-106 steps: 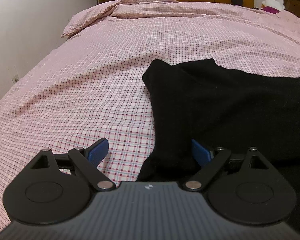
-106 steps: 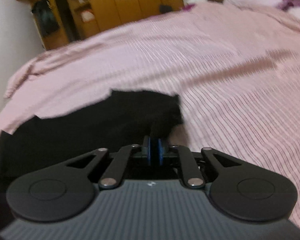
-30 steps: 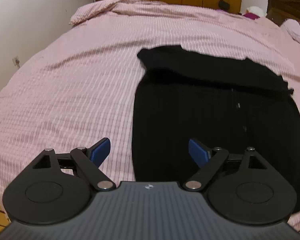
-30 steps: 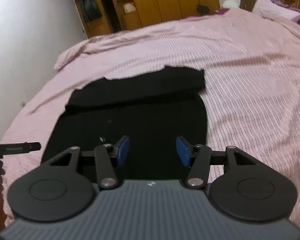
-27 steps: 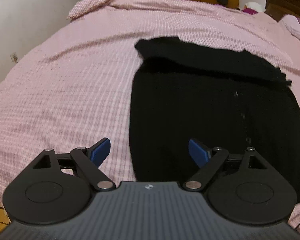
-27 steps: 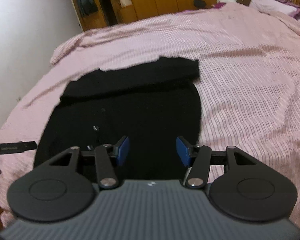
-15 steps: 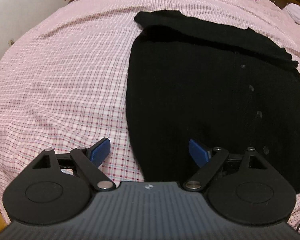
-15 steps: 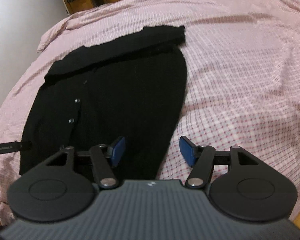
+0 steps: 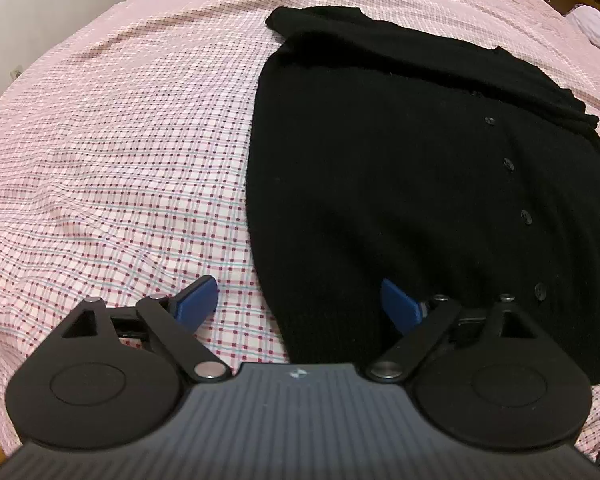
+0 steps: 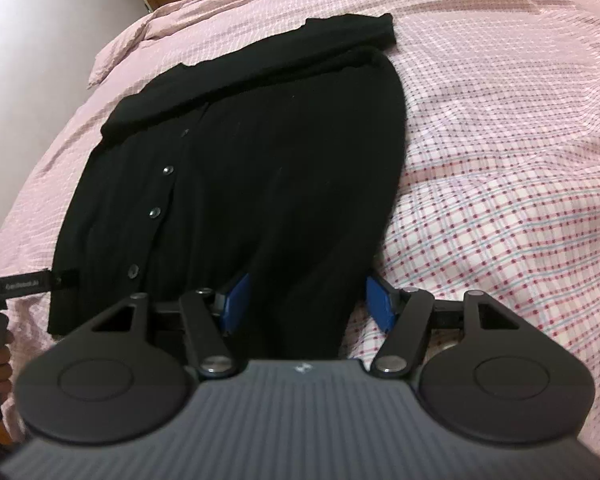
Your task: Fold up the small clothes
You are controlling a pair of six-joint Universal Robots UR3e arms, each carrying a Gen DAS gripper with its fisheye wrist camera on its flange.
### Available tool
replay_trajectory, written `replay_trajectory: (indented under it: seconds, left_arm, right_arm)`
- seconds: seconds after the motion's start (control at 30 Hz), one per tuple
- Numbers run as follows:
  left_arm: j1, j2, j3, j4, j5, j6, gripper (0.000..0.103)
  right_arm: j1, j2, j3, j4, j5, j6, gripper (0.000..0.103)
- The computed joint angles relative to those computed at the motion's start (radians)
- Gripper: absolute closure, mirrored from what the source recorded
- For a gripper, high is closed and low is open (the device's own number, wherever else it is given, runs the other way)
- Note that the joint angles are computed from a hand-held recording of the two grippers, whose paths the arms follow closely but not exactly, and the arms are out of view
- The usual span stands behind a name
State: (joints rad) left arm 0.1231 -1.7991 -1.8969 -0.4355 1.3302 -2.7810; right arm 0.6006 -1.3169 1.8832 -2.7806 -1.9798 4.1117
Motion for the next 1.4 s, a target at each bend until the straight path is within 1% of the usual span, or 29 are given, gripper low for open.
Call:
replay_trajectory:
  seconds: [0.37, 0.5, 0.67, 0.83, 0.9, 0.93, 0.97, 1.0, 1.03, 1.07, 1.1, 1.13, 1.17, 1.2, 1.27, 1.37, 1.4]
  left_arm:
    - [0.005, -0.012, -0.005, 0.010, -0.011, 0.012, 0.008]
    - [0.030, -0.014, -0.019, -0.002, -0.051, 0.029, 0.005]
    - [0.072, 0.012, -0.091, 0.041, -0.117, 0.082, 0.005]
    - [0.075, 0.016, -0.118, 0.073, -0.133, 0.069, 0.005]
    - [0.085, 0.024, -0.125, 0.067, -0.155, 0.076, 0.008]
    - [0.097, 0.037, -0.139, 0.062, -0.172, 0.084, 0.013]
    - [0.106, 0.047, -0.145, 0.050, -0.191, 0.095, 0.017]
    - [0.115, 0.056, -0.153, 0.041, -0.208, 0.107, 0.024]
    - [0.123, 0.067, -0.159, 0.026, -0.225, 0.119, 0.030]
    - [0.127, 0.075, -0.162, 0.013, -0.234, 0.128, 0.032]
    - [0.124, 0.081, -0.170, 0.017, -0.228, 0.130, 0.032]
    - [0.119, 0.085, -0.176, 0.026, -0.219, 0.132, 0.032]
    - [0.113, 0.086, -0.179, 0.032, -0.210, 0.131, 0.032]
    - [0.103, 0.087, -0.188, 0.044, -0.200, 0.124, 0.032]
    - [0.100, 0.077, -0.181, 0.043, -0.198, 0.116, 0.032]
    - [0.119, 0.055, -0.174, 0.039, -0.231, 0.112, 0.033]
    - [0.128, 0.056, -0.175, 0.035, -0.246, 0.118, 0.044]
  right_arm:
    - [-0.027, 0.028, 0.033, -0.095, 0.079, -0.029, 0.038]
    - [-0.026, 0.047, 0.028, -0.108, 0.081, -0.040, 0.038]
    - [-0.022, 0.055, 0.041, -0.137, 0.090, -0.071, 0.038]
    - [-0.003, 0.084, 0.029, -0.153, 0.061, -0.098, 0.038]
    - [-0.006, 0.088, 0.036, -0.171, 0.065, -0.101, 0.038]
    - [-0.008, 0.089, 0.040, -0.179, 0.066, -0.098, 0.038]
    - [-0.009, 0.087, 0.046, -0.187, 0.068, -0.097, 0.039]
    - [-0.009, 0.086, 0.052, -0.196, 0.068, -0.098, 0.040]
    - [-0.008, 0.087, 0.054, -0.204, 0.069, -0.100, 0.044]
    - [-0.009, 0.082, 0.063, -0.208, 0.072, -0.098, 0.057]
    - [-0.013, 0.072, 0.079, -0.215, 0.079, -0.088, 0.063]
    - [-0.021, 0.065, 0.099, -0.236, 0.094, -0.077, 0.073]
    - [-0.031, 0.058, 0.119, -0.259, 0.113, -0.067, 0.080]
    - [-0.042, 0.051, 0.145, -0.292, 0.135, -0.052, 0.080]
    - [-0.049, 0.046, 0.174, -0.335, 0.146, -0.048, 0.081]
    - [-0.056, 0.044, 0.187, -0.352, 0.163, -0.045, 0.079]
    - [-0.062, 0.043, 0.194, -0.360, 0.173, -0.042, 0.079]
